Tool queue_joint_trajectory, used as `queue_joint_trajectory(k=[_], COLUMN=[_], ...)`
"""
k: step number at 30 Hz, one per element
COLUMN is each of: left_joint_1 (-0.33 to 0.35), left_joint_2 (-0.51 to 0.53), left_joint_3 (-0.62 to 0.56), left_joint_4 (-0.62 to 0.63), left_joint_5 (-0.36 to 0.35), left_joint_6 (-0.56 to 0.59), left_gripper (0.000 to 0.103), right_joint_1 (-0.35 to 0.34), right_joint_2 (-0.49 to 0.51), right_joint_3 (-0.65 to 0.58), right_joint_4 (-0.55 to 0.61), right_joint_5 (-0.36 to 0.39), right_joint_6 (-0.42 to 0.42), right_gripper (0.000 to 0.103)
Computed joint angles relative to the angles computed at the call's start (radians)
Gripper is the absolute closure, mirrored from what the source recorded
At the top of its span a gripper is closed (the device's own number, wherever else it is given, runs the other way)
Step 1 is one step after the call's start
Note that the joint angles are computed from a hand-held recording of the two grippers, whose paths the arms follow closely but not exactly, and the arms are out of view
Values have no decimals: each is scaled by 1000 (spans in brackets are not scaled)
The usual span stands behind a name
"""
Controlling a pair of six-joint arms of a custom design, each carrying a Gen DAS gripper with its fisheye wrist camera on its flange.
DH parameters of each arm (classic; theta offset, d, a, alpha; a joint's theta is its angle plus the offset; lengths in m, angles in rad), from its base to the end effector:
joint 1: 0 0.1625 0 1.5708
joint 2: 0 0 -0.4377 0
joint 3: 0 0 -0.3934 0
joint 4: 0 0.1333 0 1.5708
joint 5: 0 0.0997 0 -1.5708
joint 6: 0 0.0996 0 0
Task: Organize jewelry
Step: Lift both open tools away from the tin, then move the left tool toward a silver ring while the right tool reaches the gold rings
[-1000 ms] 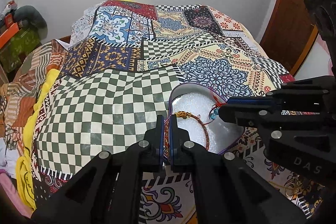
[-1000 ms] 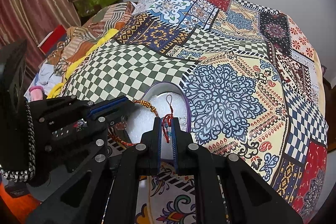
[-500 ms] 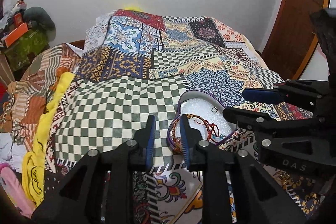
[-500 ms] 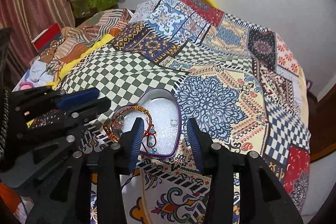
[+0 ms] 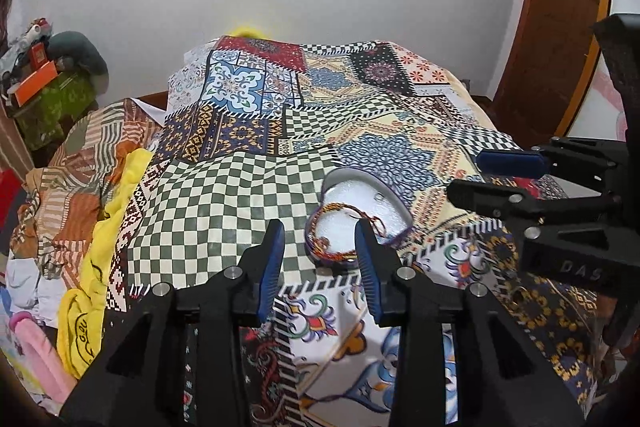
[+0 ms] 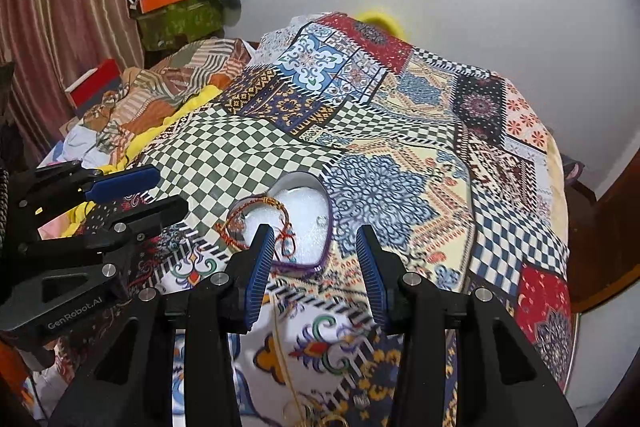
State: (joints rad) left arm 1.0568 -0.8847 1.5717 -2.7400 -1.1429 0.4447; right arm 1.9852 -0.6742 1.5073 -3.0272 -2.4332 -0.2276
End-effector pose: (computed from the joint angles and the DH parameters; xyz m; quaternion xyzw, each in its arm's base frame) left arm -0.1979 -0.7057 0.2176 0.3927 0.8654 -0.2403 0.1980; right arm 0.3448 -0.6407 0.1502 0.1512 -0.8610 0.3145 0.3701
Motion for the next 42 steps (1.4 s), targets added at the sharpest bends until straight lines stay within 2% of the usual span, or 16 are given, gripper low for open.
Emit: queue_joint_trajectory(k=[13,21,27,34,42], left_joint_1=[-49,-74,-79,-69,-53], left_joint_2=[-58,-65,-52,-25,-7], left_joint_3=[111,161,182,179,166], left_joint_4=[-10,15,38,71,86], left_joint_5=[-16,-33,-44,-36,-29], left_joint_6=[-17,-33,-45,-60,-69], left_gripper=[65,65,65,65,65], right_joint_1=[32,29,10,-30,-53], right_joint_2=[-104,-161,-197,-212,-192], right_joint_3=[180,278,341,376,345], right_joint_4=[-173,-227,-220,-132,-66], right_joint_5=[-63,-88,-80,-22,40], right_joint_6=[8,38,101,190,194], right_gripper=[64,64,64,64,64])
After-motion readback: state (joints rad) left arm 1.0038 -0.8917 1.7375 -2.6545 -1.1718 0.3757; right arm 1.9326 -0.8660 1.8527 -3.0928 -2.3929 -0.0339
